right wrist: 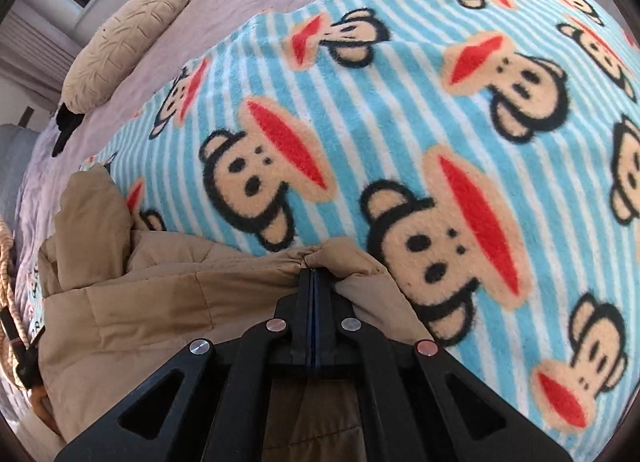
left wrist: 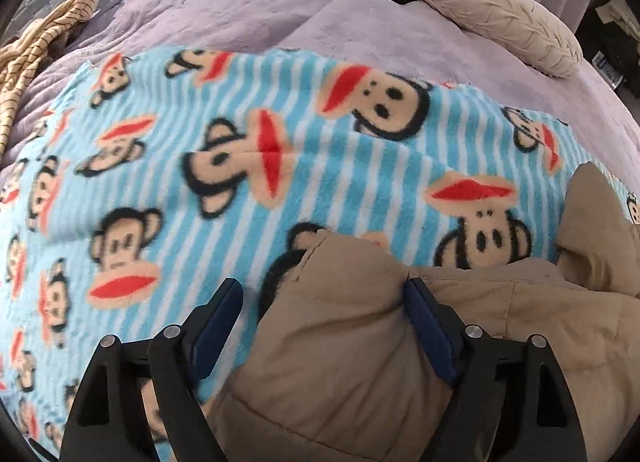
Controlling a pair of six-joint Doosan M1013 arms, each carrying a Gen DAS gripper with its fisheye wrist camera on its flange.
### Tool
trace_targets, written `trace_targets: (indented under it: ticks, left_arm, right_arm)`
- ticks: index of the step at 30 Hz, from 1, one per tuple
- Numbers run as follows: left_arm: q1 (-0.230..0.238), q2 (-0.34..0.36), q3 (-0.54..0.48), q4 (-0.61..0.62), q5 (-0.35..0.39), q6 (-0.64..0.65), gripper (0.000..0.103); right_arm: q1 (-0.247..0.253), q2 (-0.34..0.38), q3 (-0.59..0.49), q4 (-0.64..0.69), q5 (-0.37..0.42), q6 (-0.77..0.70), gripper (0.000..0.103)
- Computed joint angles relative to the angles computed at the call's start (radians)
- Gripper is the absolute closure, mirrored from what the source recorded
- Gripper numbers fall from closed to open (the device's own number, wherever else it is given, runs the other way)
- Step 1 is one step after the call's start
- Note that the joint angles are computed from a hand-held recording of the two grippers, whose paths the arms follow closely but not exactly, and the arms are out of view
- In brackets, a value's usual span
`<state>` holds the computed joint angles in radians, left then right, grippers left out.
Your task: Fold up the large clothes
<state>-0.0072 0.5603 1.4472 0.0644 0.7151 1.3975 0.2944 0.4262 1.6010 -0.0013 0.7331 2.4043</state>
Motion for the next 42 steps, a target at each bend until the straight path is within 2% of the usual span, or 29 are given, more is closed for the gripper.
trace_targets:
  ticks: [1,3,6,9,10,11,17,23,25,27,33,37,39,40,42]
  left_arm:
    - [-0.002,-0.013,0.003,0.021,0.004,-0.003,0.019]
    - [-0.007,-0.043,0.014,0.052,0.009,0.012,0.019]
    - [-0.004,-0.098,0.052,0.028,0.004,0.098,0.019]
    - [-0.005,-0.144,0.091,-0.001,0.031,0.150,0.019]
    - [-0.009,-0.156,0.102,-0.003,0.045,0.153,0.019]
    - [-0.009,-0.166,0.111,-0.006,0.057,0.156,0.019]
    - [-0.042,-0.250,0.209,-0.020,0.087,0.160,0.019]
    - [-0.048,-0.301,0.268,-0.077,0.107,0.196,0.019]
    - [-0.046,-0.317,0.285,-0.087,0.109,0.198,0.002]
    - [-0.043,-0.337,0.305,-0.094,0.097,0.205,0.000]
    - [-0.034,-0.365,0.338,-0.108,0.120,0.228,0.000]
    - [-0.031,-0.376,0.357,-0.097,0.128,0.222,0.000]
    - [-0.031,-0.374,0.359,-0.093,0.136,0.224,0.000]
    - [-0.032,-0.374,0.361,-0.088,0.139,0.224,0.000]
    - [-0.030,-0.369,0.360,-0.089,0.144,0.226,0.000]
  right_arm:
    - [0.002,-0.004,-0.009,-0.006,0.020,0.006,0.099]
    - [0.011,-0.017,-0.019,-0.036,0.048,0.018,0.099]
    - [0.030,-0.059,-0.001,-0.058,0.036,0.027,0.097]
    - [0.049,-0.103,0.035,-0.039,0.010,0.043,0.079]
    - [0.059,-0.120,0.051,-0.037,0.001,0.067,0.066]
    - [0.069,-0.134,0.064,-0.034,-0.005,0.091,0.058]
    - [0.115,-0.192,0.123,0.006,-0.026,0.149,0.058]
    - [0.161,-0.244,0.181,0.033,-0.044,0.209,0.055]
    - [0.174,-0.254,0.193,0.038,-0.049,0.224,0.053]
    - [0.187,-0.264,0.207,0.047,-0.053,0.237,0.049]
    - [0.221,-0.281,0.235,0.064,-0.061,0.288,0.048]
    - [0.238,-0.285,0.259,0.112,-0.095,0.293,0.032]
    - [0.239,-0.288,0.278,0.157,-0.130,0.293,0.025]
    - [0.239,-0.291,0.292,0.181,-0.162,0.303,0.018]
    - [0.237,-0.294,0.315,0.224,-0.216,0.309,0.017]
